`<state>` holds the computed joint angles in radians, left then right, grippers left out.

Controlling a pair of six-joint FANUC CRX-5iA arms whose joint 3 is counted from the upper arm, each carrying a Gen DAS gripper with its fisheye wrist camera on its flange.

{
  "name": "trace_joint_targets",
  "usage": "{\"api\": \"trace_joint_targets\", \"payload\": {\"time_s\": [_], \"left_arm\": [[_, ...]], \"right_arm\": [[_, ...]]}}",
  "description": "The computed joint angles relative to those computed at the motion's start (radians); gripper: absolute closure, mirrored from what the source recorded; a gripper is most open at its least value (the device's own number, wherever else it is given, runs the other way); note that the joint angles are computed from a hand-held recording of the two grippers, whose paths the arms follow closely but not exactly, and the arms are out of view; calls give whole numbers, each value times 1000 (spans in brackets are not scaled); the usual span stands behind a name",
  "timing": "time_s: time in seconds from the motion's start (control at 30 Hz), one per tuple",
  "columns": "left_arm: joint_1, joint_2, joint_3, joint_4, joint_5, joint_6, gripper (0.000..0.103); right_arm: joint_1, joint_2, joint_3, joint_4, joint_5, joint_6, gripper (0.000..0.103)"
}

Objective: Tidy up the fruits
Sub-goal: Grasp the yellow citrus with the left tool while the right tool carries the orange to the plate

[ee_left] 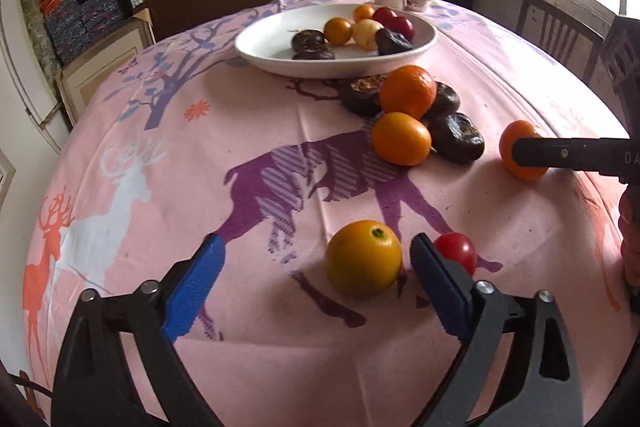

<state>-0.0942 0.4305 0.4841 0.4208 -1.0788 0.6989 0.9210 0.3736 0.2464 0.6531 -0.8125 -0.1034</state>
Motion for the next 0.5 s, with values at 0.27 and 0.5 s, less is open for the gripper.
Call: {"api": "trace_joint_targets", "payload": {"time_s": [0.27,0.5], "left_arm": [[34,58,56,101,-155,7,52],[25,35,37,71,-164,-34,57]], "right_arm": [[0,4,6,-4,-6,9,56],[1,8,14,-8,-15,19,56]]}}
